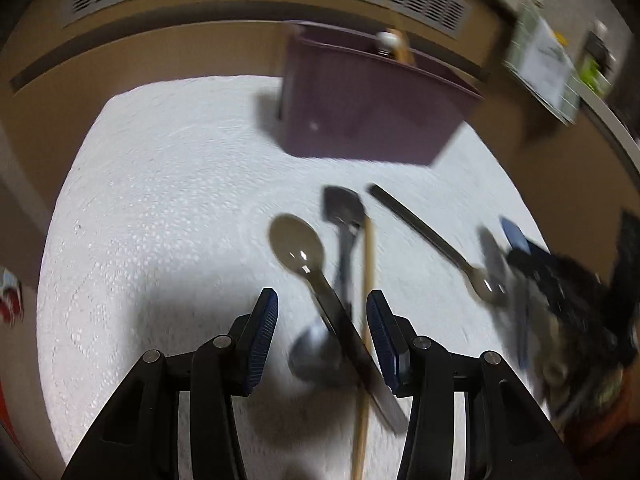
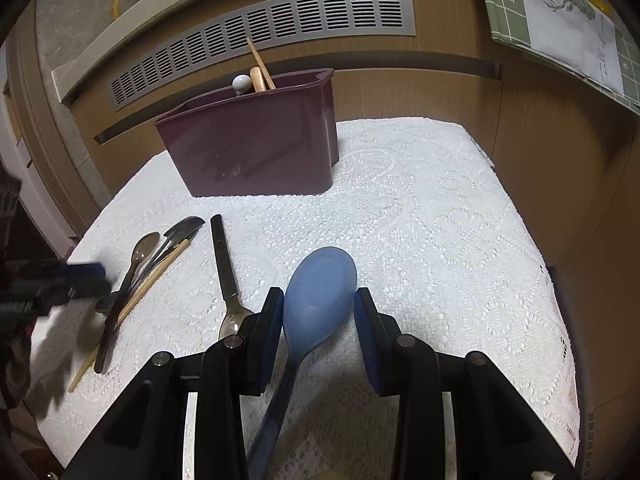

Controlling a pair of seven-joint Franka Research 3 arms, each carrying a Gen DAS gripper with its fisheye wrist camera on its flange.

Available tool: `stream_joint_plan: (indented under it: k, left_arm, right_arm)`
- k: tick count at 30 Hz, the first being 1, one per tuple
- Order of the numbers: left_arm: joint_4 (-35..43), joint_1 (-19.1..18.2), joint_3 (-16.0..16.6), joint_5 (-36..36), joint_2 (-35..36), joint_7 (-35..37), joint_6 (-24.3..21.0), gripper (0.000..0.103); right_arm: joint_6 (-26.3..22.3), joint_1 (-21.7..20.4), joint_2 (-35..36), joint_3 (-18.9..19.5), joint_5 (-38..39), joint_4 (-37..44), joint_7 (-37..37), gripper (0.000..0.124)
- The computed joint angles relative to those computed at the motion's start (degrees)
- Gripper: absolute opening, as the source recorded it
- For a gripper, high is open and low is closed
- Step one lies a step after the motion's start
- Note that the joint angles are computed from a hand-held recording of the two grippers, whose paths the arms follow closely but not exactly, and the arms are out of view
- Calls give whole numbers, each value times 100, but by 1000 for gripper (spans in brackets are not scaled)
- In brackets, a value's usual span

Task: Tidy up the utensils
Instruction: 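Grasp the grey plastic spoon with the left gripper and lift it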

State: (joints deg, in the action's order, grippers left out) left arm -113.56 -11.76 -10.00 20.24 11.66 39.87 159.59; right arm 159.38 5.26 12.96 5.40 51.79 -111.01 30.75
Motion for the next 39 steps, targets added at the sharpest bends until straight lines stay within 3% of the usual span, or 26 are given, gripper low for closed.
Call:
stream_joint_plan:
  k: [3, 7, 11, 19, 28, 33, 39]
  left_arm:
    - [479, -206, 229, 488, 302, -615, -465, 47]
    - [918, -358, 315, 1001, 603, -846, -1027, 47]
    - [1009, -431, 303, 1330, 658, -915, -1210, 47]
    - [875, -329, 262, 1395, 546, -904, -1230, 47]
    - [1282, -286, 266, 1253, 837, -828, -1246, 47]
    - [1396, -187, 197, 921, 978, -490, -879, 47]
    - [1340, -311, 313, 1031, 952, -468, -824, 47]
  right_arm:
    - [29, 12, 15, 3, -34, 0, -18, 33]
    - [21, -12, 27, 22, 7, 12, -60, 33]
    - [-8, -15, 43, 27, 23, 26, -95, 33]
    - [119, 32, 26, 58, -16, -34, -255, 33]
    - [194, 47, 18, 71, -44, -62, -338, 33]
    - [142, 56, 23, 57, -115, -54, -347, 33]
    - [-254, 222, 219, -163, -1121, 196, 602, 34]
